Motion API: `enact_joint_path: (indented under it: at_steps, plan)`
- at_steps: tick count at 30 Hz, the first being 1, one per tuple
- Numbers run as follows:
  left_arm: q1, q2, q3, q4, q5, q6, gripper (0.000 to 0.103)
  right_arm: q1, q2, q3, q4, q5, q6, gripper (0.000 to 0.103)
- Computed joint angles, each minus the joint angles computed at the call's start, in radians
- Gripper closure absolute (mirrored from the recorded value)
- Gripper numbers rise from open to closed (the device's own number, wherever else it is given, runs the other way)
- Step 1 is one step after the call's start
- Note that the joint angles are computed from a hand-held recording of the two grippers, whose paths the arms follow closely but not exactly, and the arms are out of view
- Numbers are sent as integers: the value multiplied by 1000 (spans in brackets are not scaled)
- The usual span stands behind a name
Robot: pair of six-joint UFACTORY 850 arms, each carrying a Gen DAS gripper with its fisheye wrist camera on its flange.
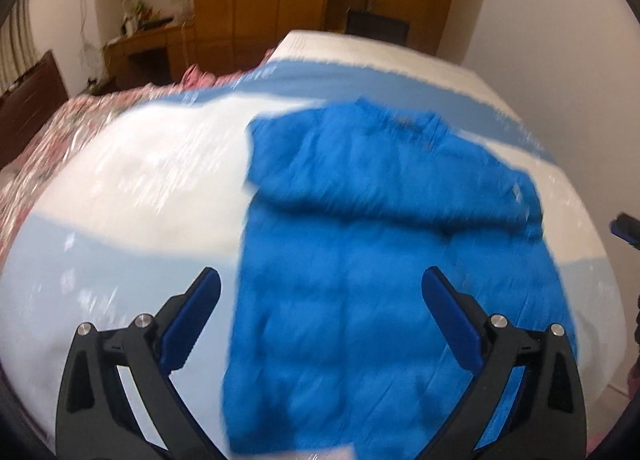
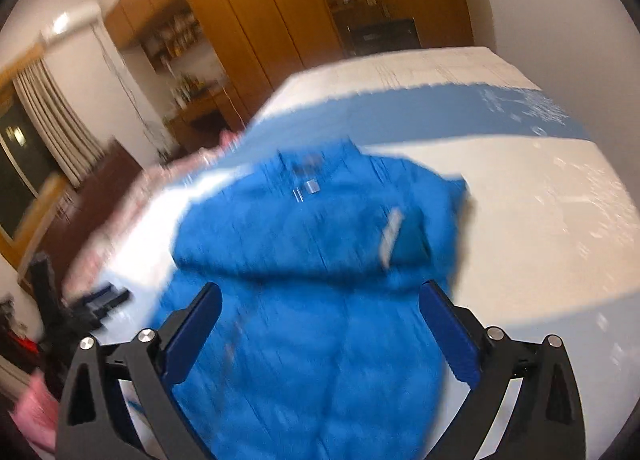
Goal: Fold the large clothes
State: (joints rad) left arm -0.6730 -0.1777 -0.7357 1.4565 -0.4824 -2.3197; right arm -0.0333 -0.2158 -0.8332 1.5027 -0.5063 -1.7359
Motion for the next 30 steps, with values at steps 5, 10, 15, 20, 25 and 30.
enact_joint_path:
  at_steps: [5, 10, 15, 20, 25, 30]
  plan:
    - [-53, 60, 119, -162, 15, 4, 3, 20, 85, 128, -127, 141, 64, 4]
    - [-76, 63, 176, -258, 91, 37, 3, 16, 114, 196, -303, 150, 227, 4]
    - [-86, 54, 197, -185, 147, -43, 3, -3, 118, 237, -387, 151, 320, 4]
    - [-89, 18, 191, -138, 179, -91, 3, -34, 107, 255, -438, 156, 409, 6]
    - [-84, 2, 191, -62, 215, -168, 3, -71, 84, 255, -483, 135, 497, 7]
    - [-73, -3, 194, 28, 240, -247, 3, -94, 47, 245, -540, 90, 570, 15]
